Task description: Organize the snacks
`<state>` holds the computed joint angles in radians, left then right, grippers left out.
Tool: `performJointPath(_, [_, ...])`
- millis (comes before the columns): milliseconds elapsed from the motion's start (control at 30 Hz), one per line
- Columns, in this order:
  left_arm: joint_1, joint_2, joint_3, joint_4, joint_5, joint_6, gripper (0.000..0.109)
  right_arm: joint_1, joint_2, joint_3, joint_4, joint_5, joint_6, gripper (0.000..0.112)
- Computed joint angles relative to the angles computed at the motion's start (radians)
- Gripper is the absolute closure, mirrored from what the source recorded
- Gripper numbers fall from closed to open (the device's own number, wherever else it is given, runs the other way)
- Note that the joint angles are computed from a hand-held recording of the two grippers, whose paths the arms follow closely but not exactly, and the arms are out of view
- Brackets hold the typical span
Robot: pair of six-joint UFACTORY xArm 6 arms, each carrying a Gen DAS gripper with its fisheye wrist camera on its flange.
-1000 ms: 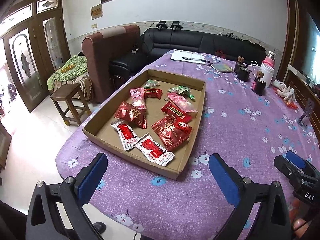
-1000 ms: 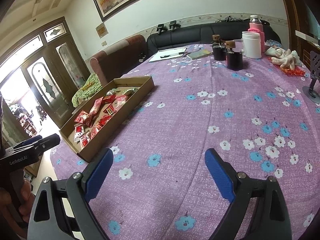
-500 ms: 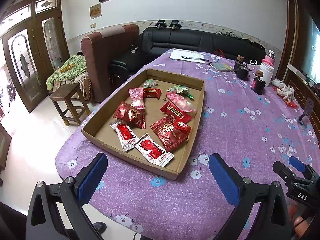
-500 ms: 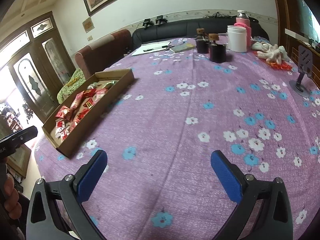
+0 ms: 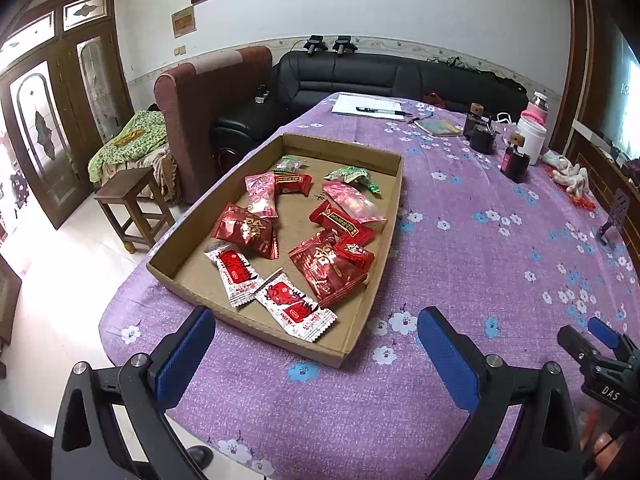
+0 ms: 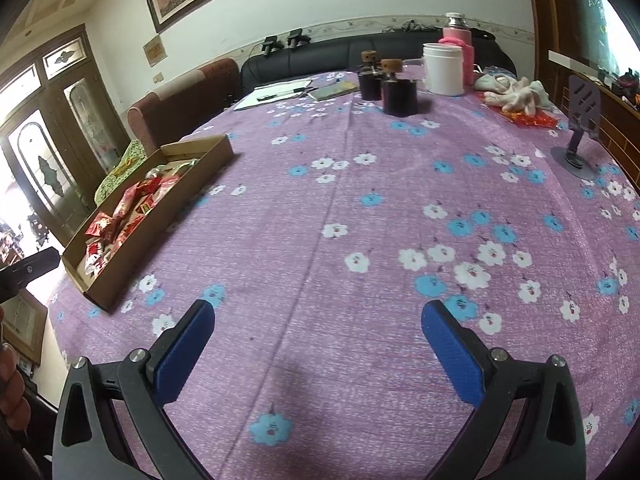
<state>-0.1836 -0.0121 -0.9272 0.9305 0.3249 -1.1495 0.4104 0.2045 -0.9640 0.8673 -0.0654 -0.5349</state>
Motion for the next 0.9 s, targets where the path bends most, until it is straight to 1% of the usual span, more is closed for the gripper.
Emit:
performJointPath(100, [-0.001,-0.001,-0.006,0.068,0.011,-0.061,0.006,-0.002,0.002,-0.003,0.013,0.001,-0.012,0.009])
performJointPath(133, [-0.003,-0.003,-0.008,0.111,0.018,-0.098,0.006,-0.003,0.003,-0.003,0.012,0.001,-0.012,0.009])
performJointPath(167, [-0.008,-0.01,-0.01,0.181,0.04,-0.164,0.006,-0.002,0.002,-0.001,0.006,-0.001,-0.007,0.009])
performJointPath(267, [-0.017,-0.029,-0.01,0.295,0.081,-0.279,0.006,-0.003,0.003,-0.003,0.004,0.003,-0.006,0.009])
performJointPath(433, [-0.02,-0.048,-0.009,0.351,0.099,-0.325,0.006,-0.004,0.006,-0.003,-0.01,0.004,0.006,0.009])
performJointPath(567, [-0.022,-0.05,-0.011,0.348,0.092,-0.314,0.006,-0.003,0.007,-0.006,-0.003,0.005,-0.002,0.009])
performJointPath(633, [-0.007,-0.05,-0.007,0.326,0.045,-0.298,0.006,-0.002,0.009,-0.008,0.003,0.006,-0.008,0.009])
performJointPath(767, [0.032,-0.044,0.004,0.186,-0.051,-0.202,0.006,-0.002,0.01,-0.008,-0.004,0.006,0.0,0.009])
performJointPath(800, [0.037,-0.043,0.005,0.171,-0.06,-0.194,0.006,-0.002,0.011,-0.008,-0.004,0.006,0.001,0.009])
performJointPath(900, [0.036,-0.044,0.003,0.178,-0.045,-0.205,0.006,0.0,0.014,-0.013,0.007,0.006,-0.008,0.009])
